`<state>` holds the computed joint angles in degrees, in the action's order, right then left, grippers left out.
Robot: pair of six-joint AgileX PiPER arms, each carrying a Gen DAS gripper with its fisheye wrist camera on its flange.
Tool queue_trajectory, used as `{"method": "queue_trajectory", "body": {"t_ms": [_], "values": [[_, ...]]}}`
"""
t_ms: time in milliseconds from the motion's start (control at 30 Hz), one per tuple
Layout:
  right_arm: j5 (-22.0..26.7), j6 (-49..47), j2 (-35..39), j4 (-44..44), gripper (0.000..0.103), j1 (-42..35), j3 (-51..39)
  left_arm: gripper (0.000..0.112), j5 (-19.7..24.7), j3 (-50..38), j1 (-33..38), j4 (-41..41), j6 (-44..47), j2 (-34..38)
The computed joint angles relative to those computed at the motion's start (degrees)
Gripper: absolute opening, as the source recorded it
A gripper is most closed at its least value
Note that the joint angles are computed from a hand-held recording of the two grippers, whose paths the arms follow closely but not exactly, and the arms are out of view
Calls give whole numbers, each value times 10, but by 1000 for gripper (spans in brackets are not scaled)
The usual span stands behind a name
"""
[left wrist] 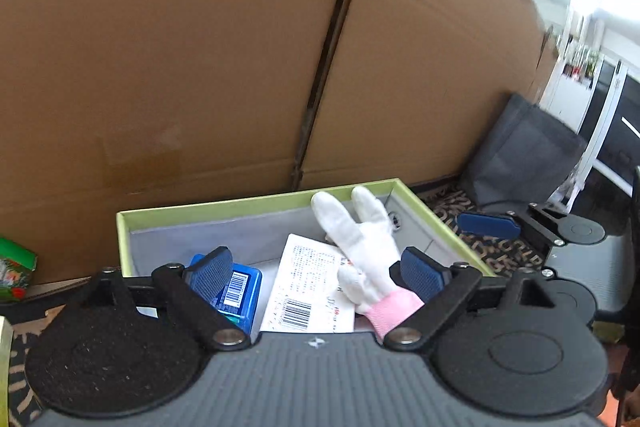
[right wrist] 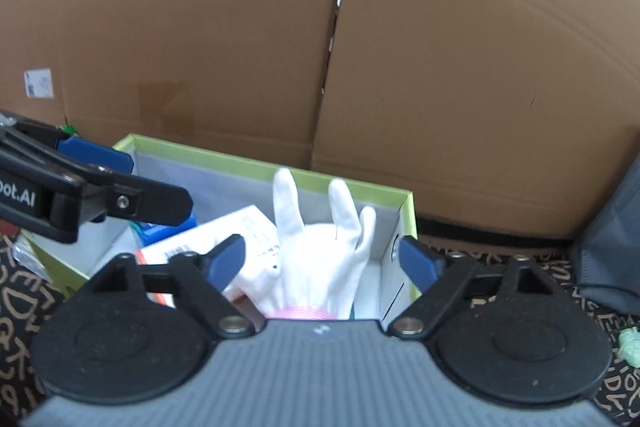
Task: Organize objects
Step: 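Place white box and glove into the green shoebox and release both, then move both grippers back toward the remaining objects on the table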
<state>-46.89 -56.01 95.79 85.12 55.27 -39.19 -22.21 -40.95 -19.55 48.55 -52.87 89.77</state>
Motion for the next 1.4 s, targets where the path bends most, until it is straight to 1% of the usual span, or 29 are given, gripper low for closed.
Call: {"method": "queue_trajectory", "body": {"t_ms": [33,100,167,200,267,367,467,533,567,633,733,833,867,933,1000,1100,1167,1267,1400], "values": [[-17,-4,-2,12,99,19,-2,97,-9,15,4,-5,3,-15],[-51,-14,4,28,103,52,-15,100,-40,54,25,0,2,-50],[-79,-31,7,49,103,87,-27,101,-70,96,49,11,-9,-89],[-95,-48,-2,68,103,110,-29,101,-81,113,57,11,-12,-104],[-124,-58,6,90,103,152,-41,102,-99,148,78,25,-24,-137],[-161,-67,25,120,103,205,-63,103,-97,199,107,32,-30,-192],[-175,-55,48,129,103,244,-83,103,-110,249,153,42,-27,-237],[-183,-41,66,134,103,272,-99,103,-117,276,189,52,-26,-255],[-183,-37,77,136,103,281,-109,103,-128,288,216,70,-31,-259],[-184,-26,102,138,103,298,-132,103,-156,308,289,131,-55,-264],[-163,-3,139,132,103,311,-162,103,-216,328,423,214,-65,-239],[-129,26,173,123,103,310,-187,103,-281,332,579,306,-56,-186],[-115,36,183,120,103,308,-196,103,-296,330,623,328,-47,-162],[-86,61,201,107,103,304,-210,103,-302,322,683,345,-24,-122],[-57,71,220,98,103,299,-230,103,-293,311,724,351,-7,-92],[-19,60,253,82,103,291,-274,103,-278,286,762,356,-6,-52],[1,45,273,69,103,286,-308,103,-274,265,769,355,-11,-27],[39,8,309,63,102,273,-372,103,-248,239,738,306,3,-5],[85,-78,362,91,91,255,-471,102,-207,206,673,241,35,27]]}}
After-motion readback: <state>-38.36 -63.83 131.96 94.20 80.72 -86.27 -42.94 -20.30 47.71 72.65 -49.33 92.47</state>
